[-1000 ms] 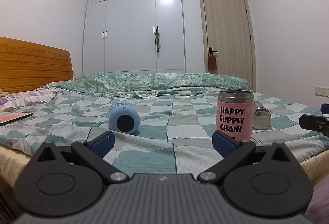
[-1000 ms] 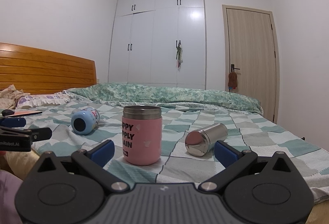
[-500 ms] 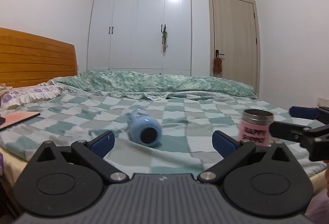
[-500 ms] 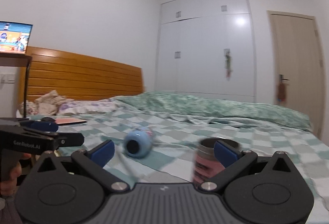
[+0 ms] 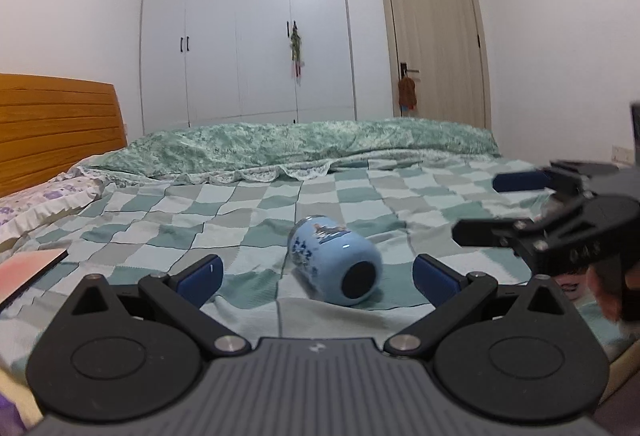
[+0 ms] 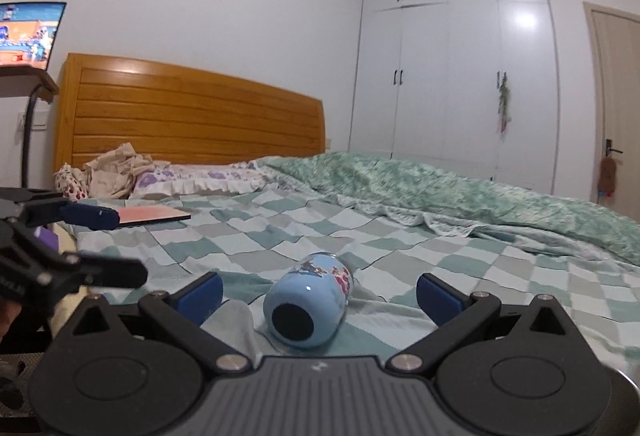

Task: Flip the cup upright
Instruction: 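Move the right tool toward the lying light-blue cup, fingers open, then close the right tool on the light-blue cup's body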

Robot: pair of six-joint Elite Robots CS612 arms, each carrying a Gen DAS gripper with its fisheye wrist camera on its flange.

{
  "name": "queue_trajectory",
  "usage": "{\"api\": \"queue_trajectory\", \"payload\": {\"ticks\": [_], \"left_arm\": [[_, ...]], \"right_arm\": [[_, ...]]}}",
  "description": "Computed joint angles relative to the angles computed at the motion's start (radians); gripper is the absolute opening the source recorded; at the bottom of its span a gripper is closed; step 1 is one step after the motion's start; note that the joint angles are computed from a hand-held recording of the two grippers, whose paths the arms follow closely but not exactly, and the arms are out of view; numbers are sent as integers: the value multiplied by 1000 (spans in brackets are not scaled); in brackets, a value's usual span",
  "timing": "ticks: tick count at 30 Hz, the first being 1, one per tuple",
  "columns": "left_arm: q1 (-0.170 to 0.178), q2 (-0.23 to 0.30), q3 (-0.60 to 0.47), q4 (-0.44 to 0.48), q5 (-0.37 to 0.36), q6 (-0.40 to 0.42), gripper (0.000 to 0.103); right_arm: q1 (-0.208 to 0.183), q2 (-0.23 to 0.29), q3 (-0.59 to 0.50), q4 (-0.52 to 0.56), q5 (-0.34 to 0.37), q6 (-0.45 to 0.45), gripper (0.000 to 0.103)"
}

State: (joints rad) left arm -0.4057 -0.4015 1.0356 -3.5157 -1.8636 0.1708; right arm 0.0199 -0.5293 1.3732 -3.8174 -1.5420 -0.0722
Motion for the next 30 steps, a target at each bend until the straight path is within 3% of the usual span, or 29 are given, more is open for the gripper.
{"api": "queue_trajectory", "payload": {"ticks": [11,17,23,30], "left_arm": [[14,125,-283,272,-4,116,103],[20,194,-435,396,-22,167,103],[28,255,-565,522,-50,172,103],[40,352,-770,679,-92,173,103]], "right_arm": [[-23,74,-203,240,62,-46,103],[-39,108,-314,419,148,-50,103],[-48,125,-415,634,210,13,103],[-38,156,-533,893,182,132,103]]}}
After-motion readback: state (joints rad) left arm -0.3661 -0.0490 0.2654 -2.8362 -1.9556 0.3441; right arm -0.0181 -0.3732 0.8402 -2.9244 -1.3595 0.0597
